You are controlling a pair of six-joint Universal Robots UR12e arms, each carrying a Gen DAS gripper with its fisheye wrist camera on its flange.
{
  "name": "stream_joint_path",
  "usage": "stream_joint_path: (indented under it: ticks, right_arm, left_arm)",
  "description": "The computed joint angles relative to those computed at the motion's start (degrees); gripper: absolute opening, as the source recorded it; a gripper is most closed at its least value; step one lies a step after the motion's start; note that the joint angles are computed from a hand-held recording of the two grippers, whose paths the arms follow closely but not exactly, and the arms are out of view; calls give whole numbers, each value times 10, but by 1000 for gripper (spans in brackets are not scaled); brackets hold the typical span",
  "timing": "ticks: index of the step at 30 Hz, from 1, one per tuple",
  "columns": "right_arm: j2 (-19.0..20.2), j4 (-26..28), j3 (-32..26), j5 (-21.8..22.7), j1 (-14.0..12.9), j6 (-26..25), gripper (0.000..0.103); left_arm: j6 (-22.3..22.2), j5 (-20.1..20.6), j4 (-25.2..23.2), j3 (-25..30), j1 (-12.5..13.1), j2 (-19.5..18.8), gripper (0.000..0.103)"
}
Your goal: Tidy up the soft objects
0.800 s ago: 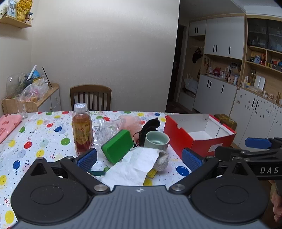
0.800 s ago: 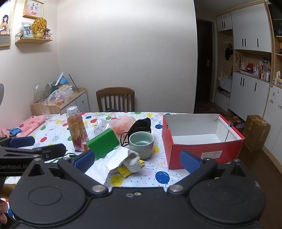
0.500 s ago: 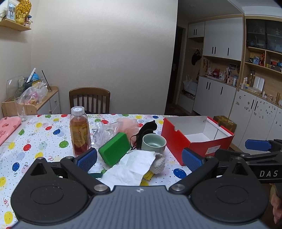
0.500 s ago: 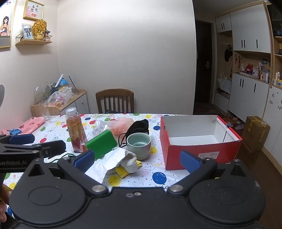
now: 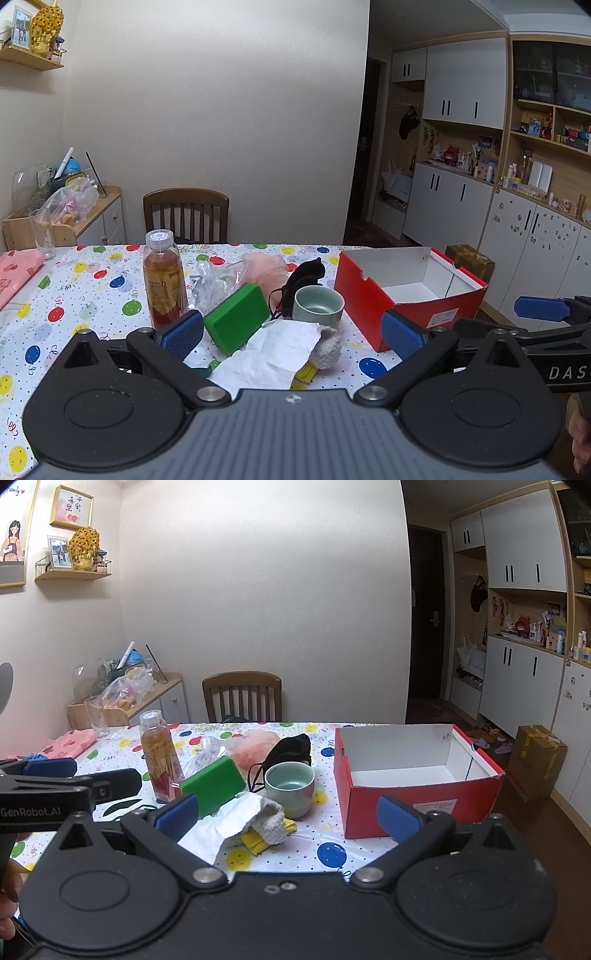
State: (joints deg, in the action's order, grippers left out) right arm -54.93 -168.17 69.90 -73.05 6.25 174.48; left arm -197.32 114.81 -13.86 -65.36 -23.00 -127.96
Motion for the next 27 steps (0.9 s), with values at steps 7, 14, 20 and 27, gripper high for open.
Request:
stream_joint_path:
  ticks: [7,14,20,27]
  right_arm:
    - [-1,0,1,3,0,-2,103]
    - [-2,6,2,0,1,-4,103]
    - [-2,10,1,2,2,-3,103]
    - [-1,12,0,5,3,-3,103]
  left_arm:
    - [1,-3,-3,0,0,1,103]
    - [0,-3,-5,-1,0,2,103]
    - [-2,0,4,-9,1,5,103]
    - [-11,14,1,-16,2,10,103]
